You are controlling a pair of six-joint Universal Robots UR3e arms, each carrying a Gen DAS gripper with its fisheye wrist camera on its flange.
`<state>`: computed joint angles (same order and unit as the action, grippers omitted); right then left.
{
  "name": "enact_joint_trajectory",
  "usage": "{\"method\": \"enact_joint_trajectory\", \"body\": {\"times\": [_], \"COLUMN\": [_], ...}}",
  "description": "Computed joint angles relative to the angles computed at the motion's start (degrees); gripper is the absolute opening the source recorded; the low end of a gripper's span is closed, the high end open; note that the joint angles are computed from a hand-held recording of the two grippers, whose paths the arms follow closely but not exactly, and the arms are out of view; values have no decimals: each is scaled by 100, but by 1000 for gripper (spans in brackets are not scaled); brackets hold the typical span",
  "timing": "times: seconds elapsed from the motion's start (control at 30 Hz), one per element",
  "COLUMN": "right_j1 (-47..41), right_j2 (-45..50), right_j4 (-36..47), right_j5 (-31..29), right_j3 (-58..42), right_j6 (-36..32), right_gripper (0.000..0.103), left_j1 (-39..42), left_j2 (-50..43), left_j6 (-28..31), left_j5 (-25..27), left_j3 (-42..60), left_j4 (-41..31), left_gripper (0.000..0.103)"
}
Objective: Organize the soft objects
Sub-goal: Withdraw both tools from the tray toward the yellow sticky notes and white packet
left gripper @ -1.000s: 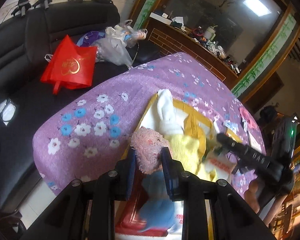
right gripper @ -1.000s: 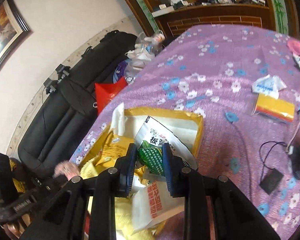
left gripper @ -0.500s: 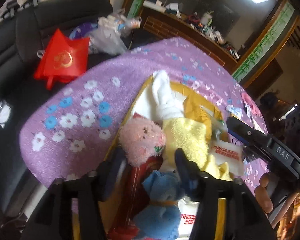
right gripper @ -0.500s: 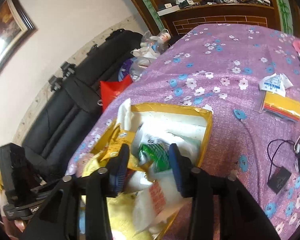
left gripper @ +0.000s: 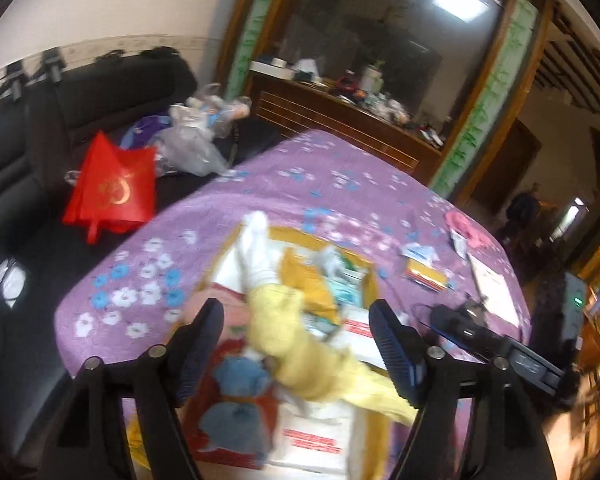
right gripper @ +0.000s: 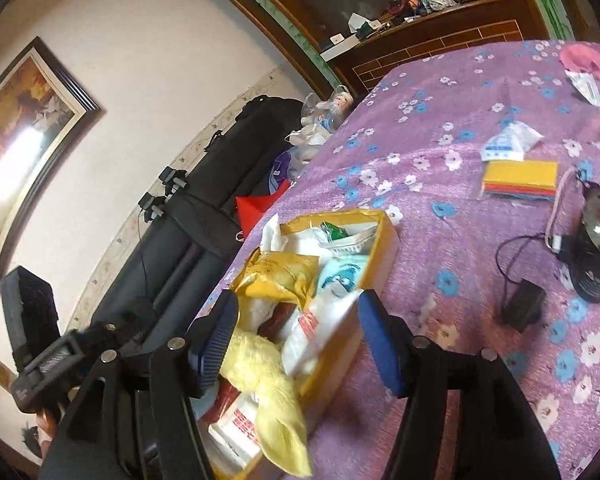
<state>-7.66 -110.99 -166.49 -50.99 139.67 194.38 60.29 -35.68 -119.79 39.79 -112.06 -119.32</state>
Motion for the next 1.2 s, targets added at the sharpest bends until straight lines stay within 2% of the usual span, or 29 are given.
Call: {"method": "enact_joint_trajectory", "body": {"times": [0.07, 0.17, 0.23, 0.3, 0.37, 0.47, 0.6, 0.67, 0.73, 0.83, 0.93, 1.03, 1.1, 1.2], "right_j1": [-170, -554, -852, -1245, -1570, -2007, -2501, -2971, -3530, -4005, -4291, -4307, -4343, -4420], "right_j2": [-132, -441, -727, -1010, -1114, -1048, -751, -745, -782, -839, -712, -551, -484, -380], "right_j4": [250, 907, 1411, 2260, 2937, 3859, 4040, 4116, 4571, 4893, 5028, 4422, 4262, 4307], "right_j5": [59, 344, 461, 521, 600, 614, 577, 821, 1279, 1495, 1620, 1323, 1219, 1320], "right_j3": [-3, -140, -293, -622, -944, -1520, -1827, -1703, -1569, -1407, -1296, -1182, -1146, -1135], "right_j6": [-119, -463, -740, -1213, -1631, -2293, -2799, -3043, -3308, -3589, -3576, -3147, -3004, -3012], "right_gripper": [62, 62, 62, 62, 62, 62, 62, 62, 62, 62, 62, 62, 62, 62], "left_j1": [-465, -1615, -2577, -3419, -4110, -5045, -6149, -6600, -6915, -7368, -7630, -7770, -7879, -7980], "left_j2": [-248, -751, -1224, -1709, -2202, -3062, -4496, -5232, -5816, -6886, -8137, -9420, -10089, -10792], "left_j6": [-245, -1327, -2358, -3213, -3816, -4613, -5475, -5823, -6067, -6502, -6873, -7444, -7760, -8019], "left_j5": [32, 199, 475, 794, 1065, 1519, 2010, 2258, 2466, 2797, 2951, 3055, 3266, 3153], "left_j3": [97, 8, -99, -128, -26, 294, 1104, 1666, 2125, 3165, 4718, 6518, 7683, 8968], "left_j4": [160, 1367, 2630, 3713, 4427, 5213, 5918, 6068, 6191, 6158, 5561, 4775, 4155, 3475], "left_gripper": [79, 79, 79, 79, 79, 79, 79, 79, 79, 79, 79, 79, 79, 79]}}
